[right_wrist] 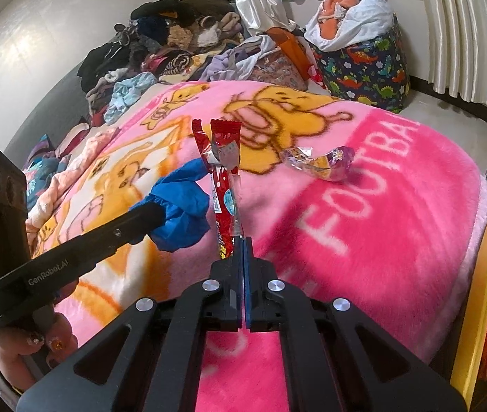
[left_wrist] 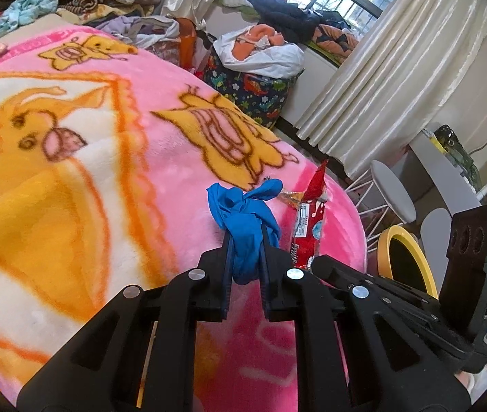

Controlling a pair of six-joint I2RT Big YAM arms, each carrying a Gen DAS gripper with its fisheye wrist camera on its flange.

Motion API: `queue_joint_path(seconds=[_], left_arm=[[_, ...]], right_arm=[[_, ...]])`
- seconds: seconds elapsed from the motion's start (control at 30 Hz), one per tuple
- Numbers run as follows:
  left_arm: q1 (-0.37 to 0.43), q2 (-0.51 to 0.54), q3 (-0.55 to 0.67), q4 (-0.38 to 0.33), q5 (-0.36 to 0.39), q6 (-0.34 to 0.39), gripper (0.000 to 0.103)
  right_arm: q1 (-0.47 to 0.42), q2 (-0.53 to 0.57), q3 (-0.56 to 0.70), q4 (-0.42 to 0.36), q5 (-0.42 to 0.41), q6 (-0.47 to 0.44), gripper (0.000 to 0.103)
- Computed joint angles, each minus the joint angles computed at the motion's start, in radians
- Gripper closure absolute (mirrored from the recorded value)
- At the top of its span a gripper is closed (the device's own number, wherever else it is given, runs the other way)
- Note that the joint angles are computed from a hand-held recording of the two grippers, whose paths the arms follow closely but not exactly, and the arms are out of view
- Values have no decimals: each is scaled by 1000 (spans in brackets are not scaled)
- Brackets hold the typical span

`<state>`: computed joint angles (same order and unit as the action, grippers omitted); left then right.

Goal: Collect trash
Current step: 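Carry the blue glove and red wrapper over the yellow bin with both tools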

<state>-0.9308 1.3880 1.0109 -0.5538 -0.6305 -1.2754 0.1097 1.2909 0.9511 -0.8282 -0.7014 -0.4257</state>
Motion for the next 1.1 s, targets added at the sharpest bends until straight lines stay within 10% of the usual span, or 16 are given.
queue_joint_path(seconds=[1.1], left_arm=[[-102,56,158,-92,-100,65,95]], right_arm=[[-205,-120,-14,-144,-84,-103,102]])
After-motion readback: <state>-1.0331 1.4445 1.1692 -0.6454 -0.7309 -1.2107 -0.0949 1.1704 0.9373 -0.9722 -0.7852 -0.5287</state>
